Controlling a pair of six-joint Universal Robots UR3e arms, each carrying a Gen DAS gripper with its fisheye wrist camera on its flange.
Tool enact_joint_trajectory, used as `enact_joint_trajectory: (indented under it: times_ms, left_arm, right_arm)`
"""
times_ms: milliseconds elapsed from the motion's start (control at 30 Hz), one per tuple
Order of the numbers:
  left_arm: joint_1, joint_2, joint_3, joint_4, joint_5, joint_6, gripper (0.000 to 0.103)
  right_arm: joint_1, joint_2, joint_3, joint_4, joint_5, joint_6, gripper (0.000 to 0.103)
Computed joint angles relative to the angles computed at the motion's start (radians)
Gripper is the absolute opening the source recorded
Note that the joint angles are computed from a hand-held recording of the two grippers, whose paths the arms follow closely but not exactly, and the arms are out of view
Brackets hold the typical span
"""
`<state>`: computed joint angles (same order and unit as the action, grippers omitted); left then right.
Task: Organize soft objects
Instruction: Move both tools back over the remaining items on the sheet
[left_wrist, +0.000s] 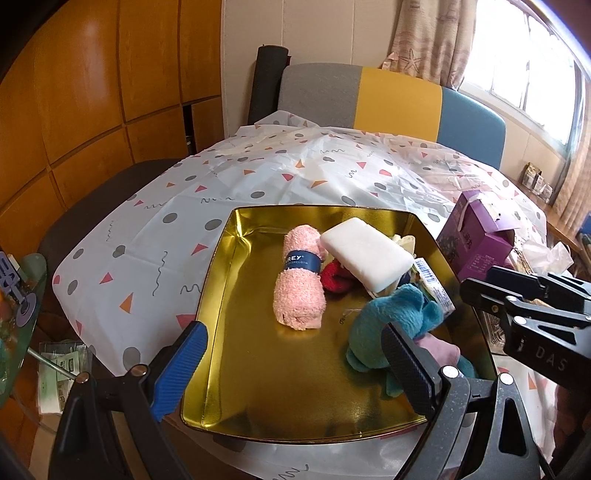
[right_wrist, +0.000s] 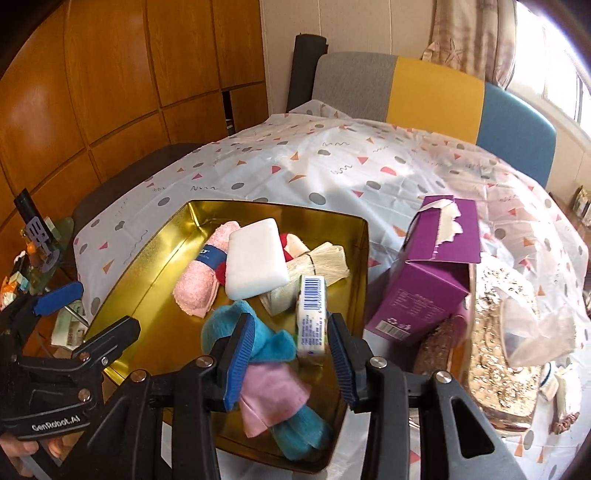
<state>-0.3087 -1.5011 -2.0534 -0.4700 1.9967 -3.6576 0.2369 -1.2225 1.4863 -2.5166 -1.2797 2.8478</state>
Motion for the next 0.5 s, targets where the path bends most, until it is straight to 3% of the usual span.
enact_joint_trajectory:
  times_ms: [500]
  left_arm:
    - [-0.029, -0.048, 0.026, -0.005, -0.008, -0.001, 0.096]
  right_arm:
    - [-0.111, -0.171, 0.240, -0.156, -0.002, -0.064, 0.045]
